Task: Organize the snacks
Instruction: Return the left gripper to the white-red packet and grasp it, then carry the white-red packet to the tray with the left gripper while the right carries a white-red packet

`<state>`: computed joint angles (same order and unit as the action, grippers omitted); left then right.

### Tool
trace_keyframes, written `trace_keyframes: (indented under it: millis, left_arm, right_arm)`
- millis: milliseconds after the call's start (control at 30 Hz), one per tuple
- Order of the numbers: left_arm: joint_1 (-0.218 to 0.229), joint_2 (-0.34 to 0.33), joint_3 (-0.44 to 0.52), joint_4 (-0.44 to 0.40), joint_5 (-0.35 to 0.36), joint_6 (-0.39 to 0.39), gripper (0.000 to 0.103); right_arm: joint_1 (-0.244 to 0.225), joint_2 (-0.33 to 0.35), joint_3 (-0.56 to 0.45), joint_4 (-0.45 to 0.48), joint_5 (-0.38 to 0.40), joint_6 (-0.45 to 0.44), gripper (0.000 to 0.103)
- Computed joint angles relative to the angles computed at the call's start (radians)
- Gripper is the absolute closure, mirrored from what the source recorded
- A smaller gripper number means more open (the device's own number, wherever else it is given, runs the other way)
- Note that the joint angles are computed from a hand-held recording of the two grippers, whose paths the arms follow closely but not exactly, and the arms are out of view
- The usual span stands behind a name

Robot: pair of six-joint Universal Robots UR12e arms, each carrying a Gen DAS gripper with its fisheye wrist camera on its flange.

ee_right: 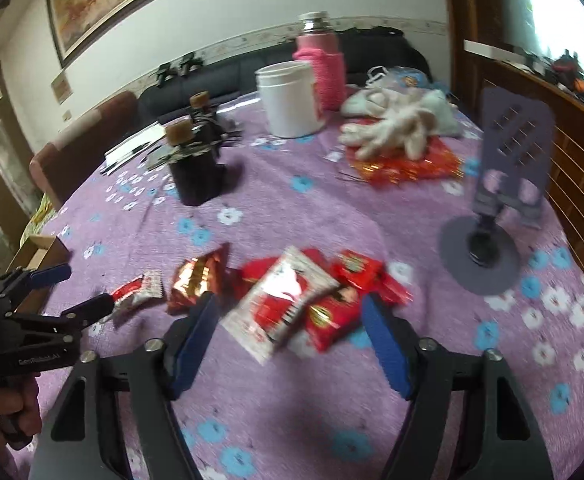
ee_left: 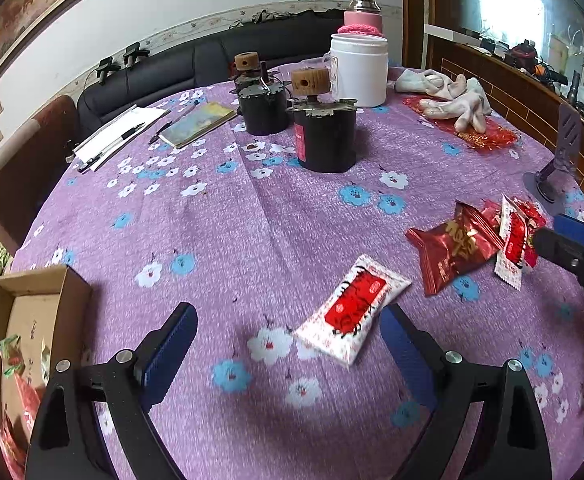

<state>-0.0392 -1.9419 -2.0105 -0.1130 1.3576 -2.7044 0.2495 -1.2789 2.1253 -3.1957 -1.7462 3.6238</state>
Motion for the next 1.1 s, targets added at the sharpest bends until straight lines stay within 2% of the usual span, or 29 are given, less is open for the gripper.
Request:
trace_keyframes:
  millis: [33,67,300,500,667,733,833,867,933,967,1033,1100]
  left_arm:
    - [0.0,-0.003,0.003,-0.001,-0.003,0.002,0.008]
    - [-0.001,-0.004,0.005,-0.003,-0.004,0.003,0.008]
    - [-0.001,-0.014,0.012,-0.005,-0.022,0.027,0.008]
    - [-0.014,-0.031,0.03,-0.019,-0.018,0.057,0.008]
    - [-0.03,-0.043,0.042,-0.046,0.012,0.096,0.008]
    - [-0.03,-0.045,0.04,-0.041,0.002,0.098,0.008]
    - [-0.027,-0.043,0.043,-0.061,-0.02,0.094,0.009]
    - [-0.025,-0.042,0.042,-0.064,-0.029,0.092,0.011]
    - [-0.015,-0.037,0.042,-0.091,-0.075,0.088,0.038]
    - [-0.013,-0.033,0.042,-0.103,-0.089,0.086,0.044]
    - [-0.016,-0.029,0.038,-0.096,-0.081,0.088,0.072]
    - [-0.015,-0.025,0.037,-0.107,-0.089,0.088,0.073]
  right_arm:
    - [-0.005,0.007,-0.007,-0.002,0.022,-0.001,0.047]
    - [-0.01,0.013,-0.014,0.003,0.039,-0.001,0.051]
    - [-0.008,0.035,-0.051,0.079,0.013,0.007,0.051]
    - [0.013,0.042,-0.071,0.14,-0.046,-0.032,0.051]
    - [0.019,0.038,-0.066,0.145,-0.063,-0.05,0.06]
    - [0.019,0.036,-0.061,0.139,-0.063,-0.052,0.067]
    - [0.015,0.03,-0.051,0.124,-0.049,-0.046,0.068]
    - [0.014,0.027,-0.046,0.118,-0.043,-0.042,0.069]
    - [0.013,0.023,-0.039,0.106,-0.037,-0.035,0.069]
    - [0.012,0.02,-0.034,0.098,-0.036,-0.031,0.07]
    - [0.012,0.015,-0.027,0.085,-0.032,-0.023,0.07]
    - [0.014,0.009,-0.019,0.07,-0.03,-0.016,0.07]
